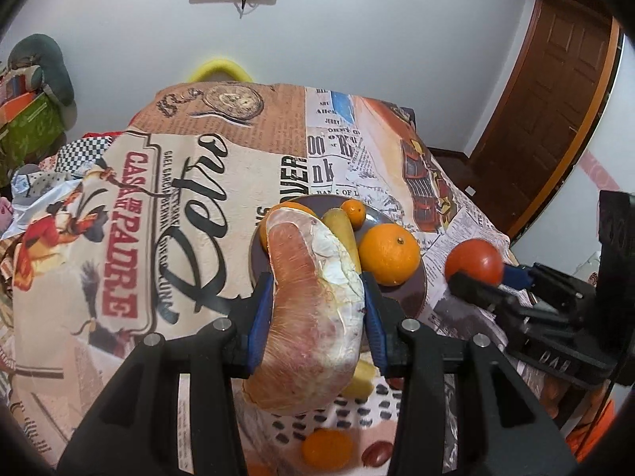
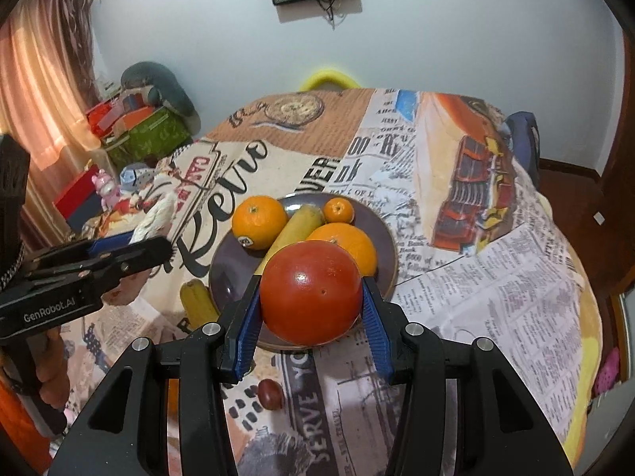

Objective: Organize fruits
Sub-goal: 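Lower the tomato onto the plate with the right tool while the left tool lowers the pomelo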

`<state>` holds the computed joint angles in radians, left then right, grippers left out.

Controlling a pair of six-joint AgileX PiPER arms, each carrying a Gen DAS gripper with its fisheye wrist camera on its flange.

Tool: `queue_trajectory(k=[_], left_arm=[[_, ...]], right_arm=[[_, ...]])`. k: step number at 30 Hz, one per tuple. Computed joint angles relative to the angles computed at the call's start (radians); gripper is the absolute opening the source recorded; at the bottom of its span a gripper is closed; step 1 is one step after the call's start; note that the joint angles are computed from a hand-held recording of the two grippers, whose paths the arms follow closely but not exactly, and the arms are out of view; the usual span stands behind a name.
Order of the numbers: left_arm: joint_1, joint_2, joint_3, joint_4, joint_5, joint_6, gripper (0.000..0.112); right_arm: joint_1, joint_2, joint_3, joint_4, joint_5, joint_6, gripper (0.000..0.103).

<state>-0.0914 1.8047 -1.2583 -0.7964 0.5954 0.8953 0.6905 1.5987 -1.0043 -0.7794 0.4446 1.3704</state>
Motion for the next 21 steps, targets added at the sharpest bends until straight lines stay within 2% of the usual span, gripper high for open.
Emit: queue_trajectory(k=[13,21], left_arm=[[-0.050,0.155,-0.127,0.041,-0.001,-0.050,0.042],[-0.059,0.211,-0.186,0.066,0.020,-0.092,0.042]], right_arm=[[-0.029,0.144,-0.066,0.168,-0.071,-0.207,0.044],[-0.045,0.162,-0.067,0.179,-0.088,-0.224,0.044]])
